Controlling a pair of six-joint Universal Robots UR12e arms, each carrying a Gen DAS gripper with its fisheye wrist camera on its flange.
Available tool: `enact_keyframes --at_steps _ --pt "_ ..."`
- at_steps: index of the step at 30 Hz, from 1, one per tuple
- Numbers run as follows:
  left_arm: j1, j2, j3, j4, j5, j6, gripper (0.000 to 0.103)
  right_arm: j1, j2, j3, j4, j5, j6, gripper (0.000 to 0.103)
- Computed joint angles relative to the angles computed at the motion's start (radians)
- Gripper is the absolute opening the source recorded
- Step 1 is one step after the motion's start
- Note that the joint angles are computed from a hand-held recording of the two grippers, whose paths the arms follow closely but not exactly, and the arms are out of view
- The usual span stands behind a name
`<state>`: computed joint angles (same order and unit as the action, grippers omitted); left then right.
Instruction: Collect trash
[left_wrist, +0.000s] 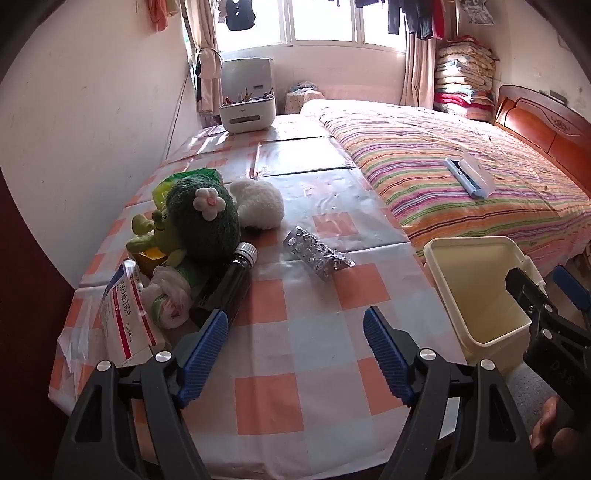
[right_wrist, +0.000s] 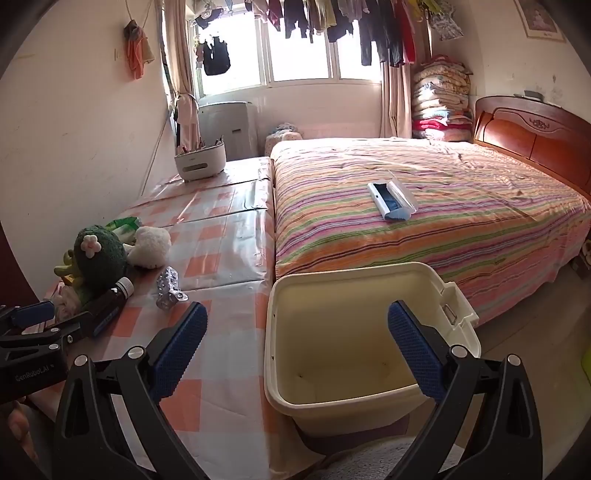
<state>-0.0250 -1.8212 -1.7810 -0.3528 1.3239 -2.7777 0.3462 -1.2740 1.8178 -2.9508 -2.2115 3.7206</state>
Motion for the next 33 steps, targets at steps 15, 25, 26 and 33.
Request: enact_keyframes --at_steps 15,25,26,33 --pt "0.004 -0.007 0.003 -0.010 0.012 0.005 0.074 -0.003 0.006 -0.005 0.009 0.035 -0.013 0.097" --pt "0.006 -0.008 0.003 -0.017 0.011 0.005 0.074 -0.004 0.011 -0.015 0.021 0.046 -0.018 0.097" --pt "0.006 -0.008 0.003 -0.018 0.012 0.005 0.074 -0.004 0.012 -0.016 0.023 0.048 -0.019 0.097" --pt "0.008 -0.007 0.004 -0.028 0.012 0.006 0.074 -0.005 0.012 -0.019 0.031 0.058 -0.016 0.097"
